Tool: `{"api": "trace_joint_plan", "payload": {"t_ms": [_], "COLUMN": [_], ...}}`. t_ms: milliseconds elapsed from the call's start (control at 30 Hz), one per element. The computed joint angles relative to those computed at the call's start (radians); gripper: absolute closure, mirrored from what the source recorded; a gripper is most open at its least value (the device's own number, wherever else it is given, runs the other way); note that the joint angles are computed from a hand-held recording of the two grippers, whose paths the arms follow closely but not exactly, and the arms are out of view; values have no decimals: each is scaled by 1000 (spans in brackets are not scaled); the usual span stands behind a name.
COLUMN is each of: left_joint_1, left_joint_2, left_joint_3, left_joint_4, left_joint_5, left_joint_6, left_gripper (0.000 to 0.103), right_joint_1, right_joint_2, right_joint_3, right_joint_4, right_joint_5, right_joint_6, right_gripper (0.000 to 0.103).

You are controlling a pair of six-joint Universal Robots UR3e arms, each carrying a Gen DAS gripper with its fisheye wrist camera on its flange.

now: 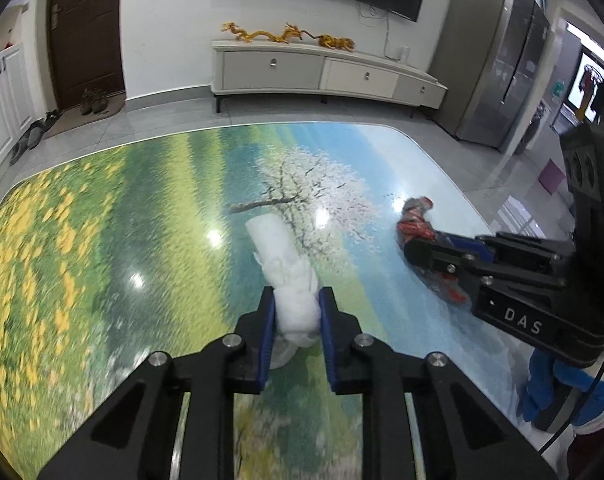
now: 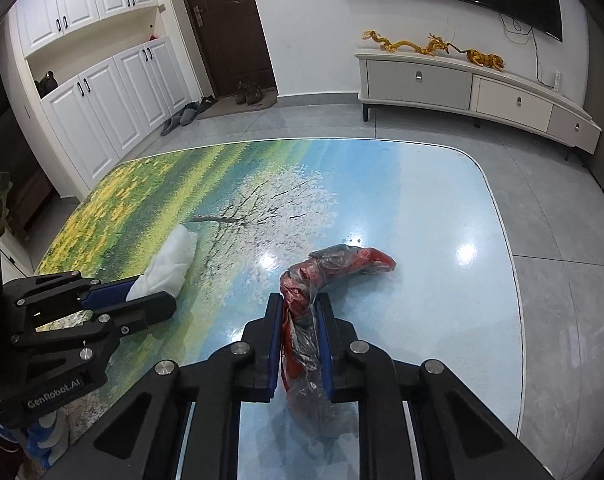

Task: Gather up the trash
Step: 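Lift both held items and carry them toward the black bin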

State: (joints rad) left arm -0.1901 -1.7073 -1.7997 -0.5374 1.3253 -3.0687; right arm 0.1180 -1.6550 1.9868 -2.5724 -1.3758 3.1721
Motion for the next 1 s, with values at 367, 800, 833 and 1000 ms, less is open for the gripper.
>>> {"api": "trace_joint_plan", "payload": {"t_ms": [367,800,833,1000], "left_joint_1": [98,176,175,170], "left_joint_2": [382,804,830,926], "left_joint_3": [-231,-285,-274,-229], "left_joint_4": [-82,-350,-374,-464], "left_joint_5": [2,19,18,17], "left_joint_6": [-58,-100,-105,-125], "left_gripper": [83,83,83,83], "right_joint_1": [61,355,364,489], "right_joint_2": [-300,-494,-507,-541], "right_joint_3": [165,93,87,33], "right_joint_4": [75,188,196,230], "right_joint_5": [21,-188,-197,-330], "right_joint_6": [100,304,311,371], "right_gripper": [88,88,88,88]}}
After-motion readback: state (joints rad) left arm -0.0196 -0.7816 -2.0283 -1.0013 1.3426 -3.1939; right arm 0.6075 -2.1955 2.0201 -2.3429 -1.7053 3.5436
